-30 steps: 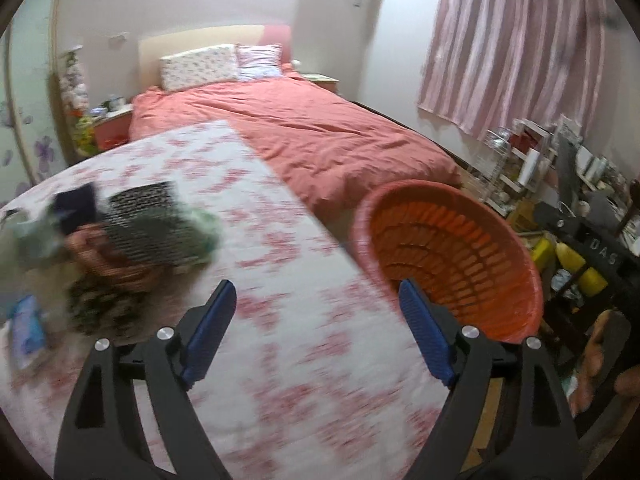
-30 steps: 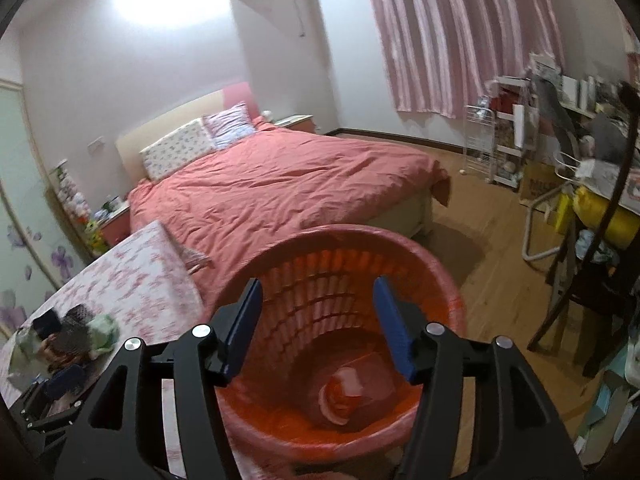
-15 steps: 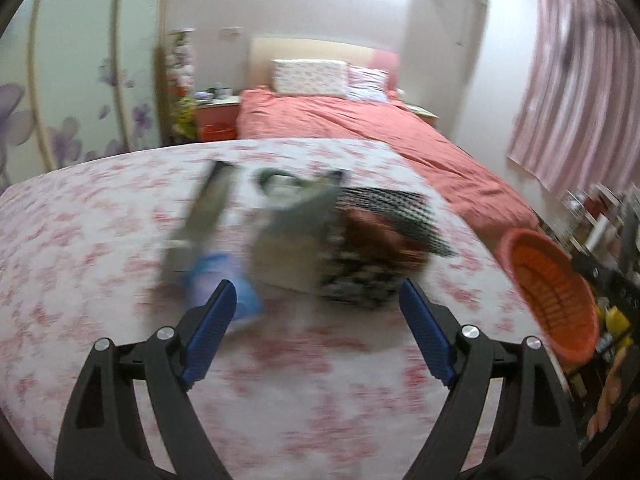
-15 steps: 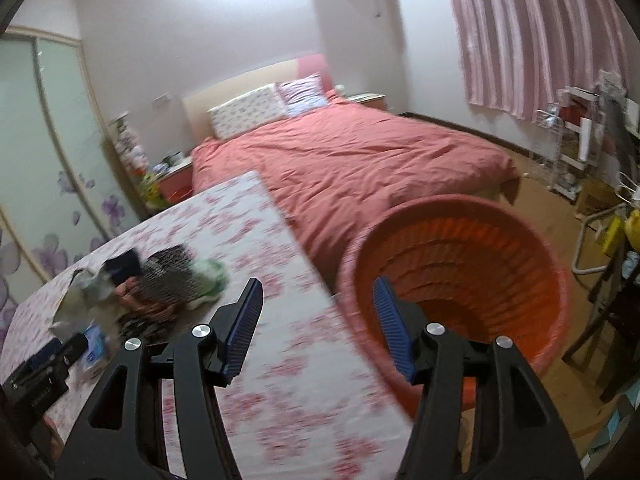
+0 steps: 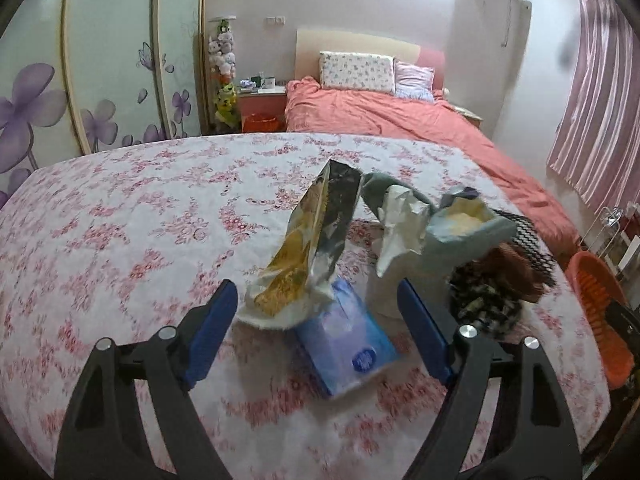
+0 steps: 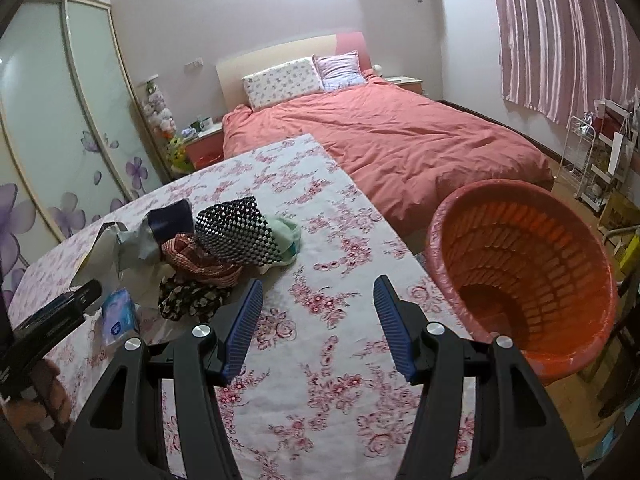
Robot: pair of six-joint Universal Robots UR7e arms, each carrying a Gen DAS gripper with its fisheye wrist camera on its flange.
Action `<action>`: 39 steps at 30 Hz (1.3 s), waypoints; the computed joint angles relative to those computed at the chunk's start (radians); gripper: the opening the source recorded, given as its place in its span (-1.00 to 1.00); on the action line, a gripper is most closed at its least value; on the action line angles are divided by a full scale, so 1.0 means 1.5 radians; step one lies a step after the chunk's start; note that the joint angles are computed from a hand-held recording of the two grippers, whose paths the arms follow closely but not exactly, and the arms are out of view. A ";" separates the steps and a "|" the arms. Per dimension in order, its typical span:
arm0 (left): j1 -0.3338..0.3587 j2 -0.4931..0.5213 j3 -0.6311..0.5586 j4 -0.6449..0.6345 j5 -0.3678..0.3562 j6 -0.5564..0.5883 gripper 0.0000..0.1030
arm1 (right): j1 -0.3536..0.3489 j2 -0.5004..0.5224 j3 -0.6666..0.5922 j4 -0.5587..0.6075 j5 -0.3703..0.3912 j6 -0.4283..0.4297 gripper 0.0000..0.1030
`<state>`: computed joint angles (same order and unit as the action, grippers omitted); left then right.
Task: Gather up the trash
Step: 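Return both grippers to the table and grasp the foil snack bag with the left gripper, then grasp the blue tissue pack with the right gripper while the left gripper holds the foil bag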
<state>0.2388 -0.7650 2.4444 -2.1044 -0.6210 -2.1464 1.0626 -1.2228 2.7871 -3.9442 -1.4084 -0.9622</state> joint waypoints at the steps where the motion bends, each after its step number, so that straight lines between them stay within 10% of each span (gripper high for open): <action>1: 0.015 -0.001 -0.003 -0.004 0.007 0.010 0.46 | 0.006 0.007 -0.002 -0.005 -0.007 0.002 0.13; 5: 0.054 -0.009 0.007 -0.053 0.025 0.048 0.17 | 0.024 0.045 -0.005 -0.038 -0.028 0.007 0.13; 10: 0.064 -0.021 0.050 -0.168 0.044 0.104 -0.72 | 0.044 0.081 -0.015 -0.055 -0.051 0.014 0.13; 27: -0.060 -0.142 0.121 0.046 -0.022 -0.114 -0.76 | 0.116 0.108 0.016 0.048 -0.032 -0.024 0.13; 39: -0.194 -0.220 0.183 0.119 -0.146 -0.229 -0.76 | 0.283 0.335 -0.041 -0.049 -0.159 -0.016 0.20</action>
